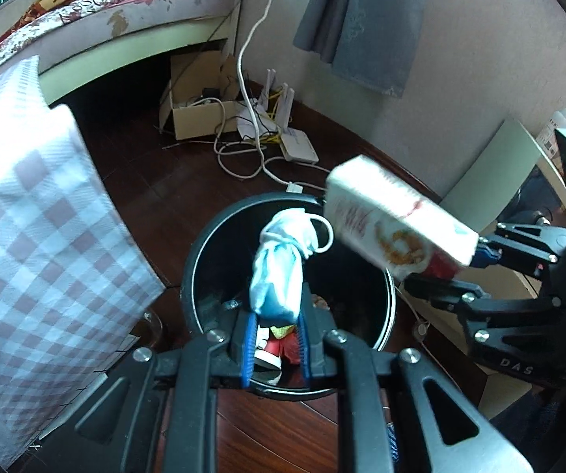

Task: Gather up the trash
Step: 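Carry the mask and milk carton over the black bin and open both tools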

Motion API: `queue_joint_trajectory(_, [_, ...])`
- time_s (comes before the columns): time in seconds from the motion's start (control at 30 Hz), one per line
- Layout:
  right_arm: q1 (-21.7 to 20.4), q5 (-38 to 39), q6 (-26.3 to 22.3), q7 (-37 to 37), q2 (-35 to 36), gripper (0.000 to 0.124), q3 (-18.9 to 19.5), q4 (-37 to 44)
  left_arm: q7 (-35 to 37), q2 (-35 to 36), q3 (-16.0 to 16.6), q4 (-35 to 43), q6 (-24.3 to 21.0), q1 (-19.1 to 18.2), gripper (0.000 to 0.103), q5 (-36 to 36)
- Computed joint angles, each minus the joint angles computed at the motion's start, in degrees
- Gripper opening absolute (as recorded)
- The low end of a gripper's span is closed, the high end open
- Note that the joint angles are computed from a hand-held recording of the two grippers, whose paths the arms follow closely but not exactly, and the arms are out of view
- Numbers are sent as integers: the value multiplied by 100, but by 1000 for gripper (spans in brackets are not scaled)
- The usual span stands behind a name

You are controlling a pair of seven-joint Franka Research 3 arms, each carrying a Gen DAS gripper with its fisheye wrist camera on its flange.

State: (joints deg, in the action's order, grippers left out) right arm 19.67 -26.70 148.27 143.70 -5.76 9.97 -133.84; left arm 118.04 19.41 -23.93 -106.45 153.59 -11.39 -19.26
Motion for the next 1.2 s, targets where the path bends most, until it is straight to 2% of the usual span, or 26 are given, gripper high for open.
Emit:
queue_joint_trajectory(0.03, [-2, 62, 48, -128, 69, 36, -29, 18, 7, 73, -18, 86, -88, 5, 27, -21])
queue_joint_trajectory(0.07, [-6, 57, 16, -194, 143, 37, -44, 67, 72, 115, -55, 132, -169, 67, 27, -112])
queue_joint_trajectory(0.1, [0, 137, 42, -343, 264, 39, -79, 105, 37, 197, -54, 216, -236, 65, 40, -150])
queue_joint_trajectory(0.13, [11, 196, -23, -425, 356, 60, -110, 150, -37, 267, -16, 280, -246, 23, 65, -104])
queue_joint_trajectory(0.17, [23, 45, -187, -298, 424, 83, -123, 212, -239, 258, 97, 217, -73, -90, 74, 63])
queue_joint_trajectory(0.2, [25, -170, -238, -56, 445, 86, -156, 177, -460, 227, 199, 125, 108, -184, 83, 236])
queue_joint_trajectory(0.3, [28, 93, -226, 16, 398, 87, -254, 53, -916, 233, 339, 66, 130, -279, 92, 642])
queue_joint_trajectory(0.43, [-24, 23, -238, 324, 267, 99, -261, -26, -1222, 169, 370, -147, 399, -274, 93, 1074])
queue_joint_trajectory(0.77, [-49, -463, -282, 796, 286, 100, -181, 126, -1557, 30, 282, -346, 752, -50, 94, 1358])
queue_joint_trajectory(1.2, [138, -576, -411, 880, 412, 102, -190, 425, -1708, -212, 300, -599, 828, 74, 97, 1441])
